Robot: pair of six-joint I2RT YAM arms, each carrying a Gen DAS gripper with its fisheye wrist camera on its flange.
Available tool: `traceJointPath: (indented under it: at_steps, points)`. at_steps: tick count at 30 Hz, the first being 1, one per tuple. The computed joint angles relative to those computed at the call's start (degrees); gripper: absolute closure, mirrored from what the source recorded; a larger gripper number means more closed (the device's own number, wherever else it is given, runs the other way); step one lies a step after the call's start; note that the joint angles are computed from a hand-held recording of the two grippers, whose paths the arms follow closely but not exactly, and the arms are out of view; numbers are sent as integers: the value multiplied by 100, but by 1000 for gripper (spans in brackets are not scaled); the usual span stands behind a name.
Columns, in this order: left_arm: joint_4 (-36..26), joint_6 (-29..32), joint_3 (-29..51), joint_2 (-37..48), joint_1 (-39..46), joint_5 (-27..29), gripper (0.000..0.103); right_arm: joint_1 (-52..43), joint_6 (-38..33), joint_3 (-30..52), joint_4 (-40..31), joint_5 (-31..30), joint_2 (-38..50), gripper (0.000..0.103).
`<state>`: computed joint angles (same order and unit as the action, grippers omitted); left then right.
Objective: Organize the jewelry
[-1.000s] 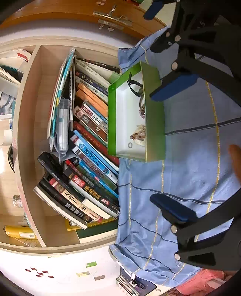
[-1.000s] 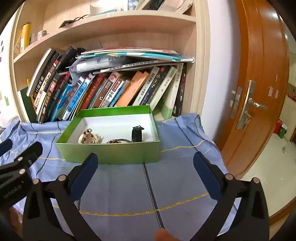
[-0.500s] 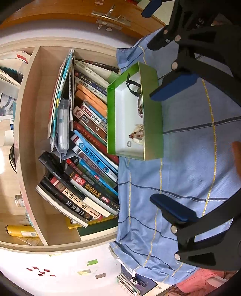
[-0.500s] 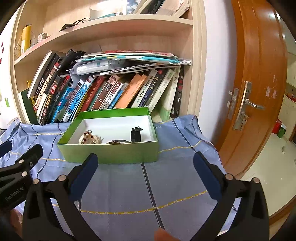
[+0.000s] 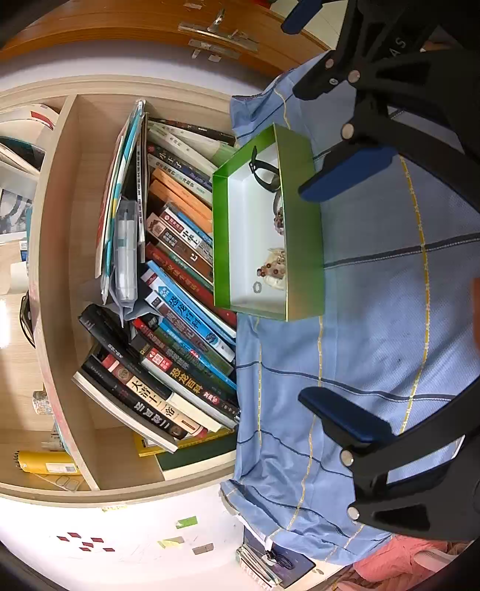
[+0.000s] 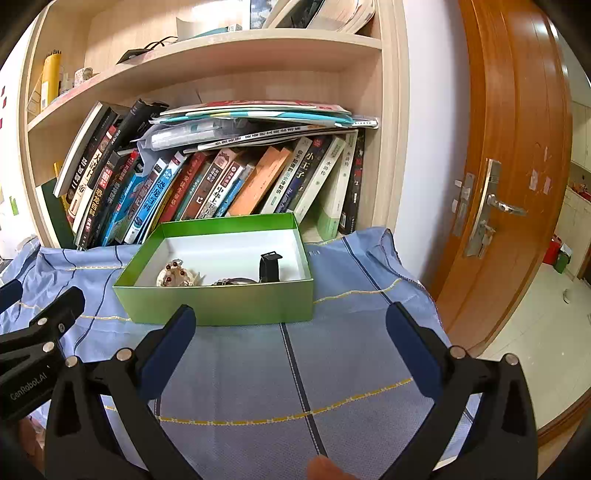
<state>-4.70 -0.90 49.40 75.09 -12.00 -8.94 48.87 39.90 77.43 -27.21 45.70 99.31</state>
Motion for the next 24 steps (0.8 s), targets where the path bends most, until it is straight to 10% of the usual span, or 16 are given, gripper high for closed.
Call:
traceJointPath:
  at_steps: [24]
  points:
    - [9,23,-6,15,26,42,4,63,143,54,-79,63,81,3]
